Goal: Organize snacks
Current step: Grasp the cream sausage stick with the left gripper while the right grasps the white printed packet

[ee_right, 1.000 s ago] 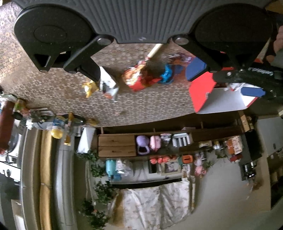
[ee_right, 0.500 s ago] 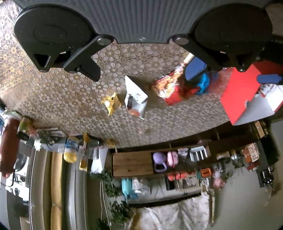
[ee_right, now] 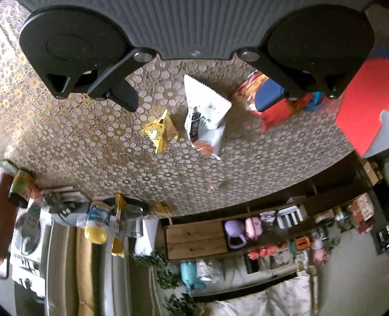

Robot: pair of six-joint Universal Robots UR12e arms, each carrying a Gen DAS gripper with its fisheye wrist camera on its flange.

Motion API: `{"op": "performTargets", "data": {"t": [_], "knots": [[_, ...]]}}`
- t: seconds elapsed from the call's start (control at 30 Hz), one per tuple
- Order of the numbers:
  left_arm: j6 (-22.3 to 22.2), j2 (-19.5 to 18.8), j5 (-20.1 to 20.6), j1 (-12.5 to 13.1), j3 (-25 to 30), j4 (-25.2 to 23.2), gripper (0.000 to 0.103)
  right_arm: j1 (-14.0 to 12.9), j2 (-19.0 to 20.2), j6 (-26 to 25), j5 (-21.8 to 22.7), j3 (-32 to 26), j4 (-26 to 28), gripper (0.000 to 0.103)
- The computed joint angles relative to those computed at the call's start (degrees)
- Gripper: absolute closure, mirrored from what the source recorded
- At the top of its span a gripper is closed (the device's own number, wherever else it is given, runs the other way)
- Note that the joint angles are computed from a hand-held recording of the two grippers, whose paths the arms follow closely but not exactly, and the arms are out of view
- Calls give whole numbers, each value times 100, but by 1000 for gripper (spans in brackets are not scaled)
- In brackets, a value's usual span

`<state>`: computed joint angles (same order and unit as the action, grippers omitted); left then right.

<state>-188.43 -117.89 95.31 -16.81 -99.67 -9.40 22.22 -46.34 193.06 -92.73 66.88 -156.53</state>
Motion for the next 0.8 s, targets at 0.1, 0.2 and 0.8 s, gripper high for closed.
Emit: {"op": "performTargets", "data": {"t": [0.1, 0.2, 0.8], "knots": [[138, -74, -48, -20, 48, -33, 22, -15, 153, 141, 9, -231, 194, 1], [208, -128, -132, -16, 87, -117, 30, -10, 283, 148, 23, -420, 324, 2], [301, -295, -231, 13, 208, -330, 73, -118, 571, 1022, 493, -715, 448, 65]]}}
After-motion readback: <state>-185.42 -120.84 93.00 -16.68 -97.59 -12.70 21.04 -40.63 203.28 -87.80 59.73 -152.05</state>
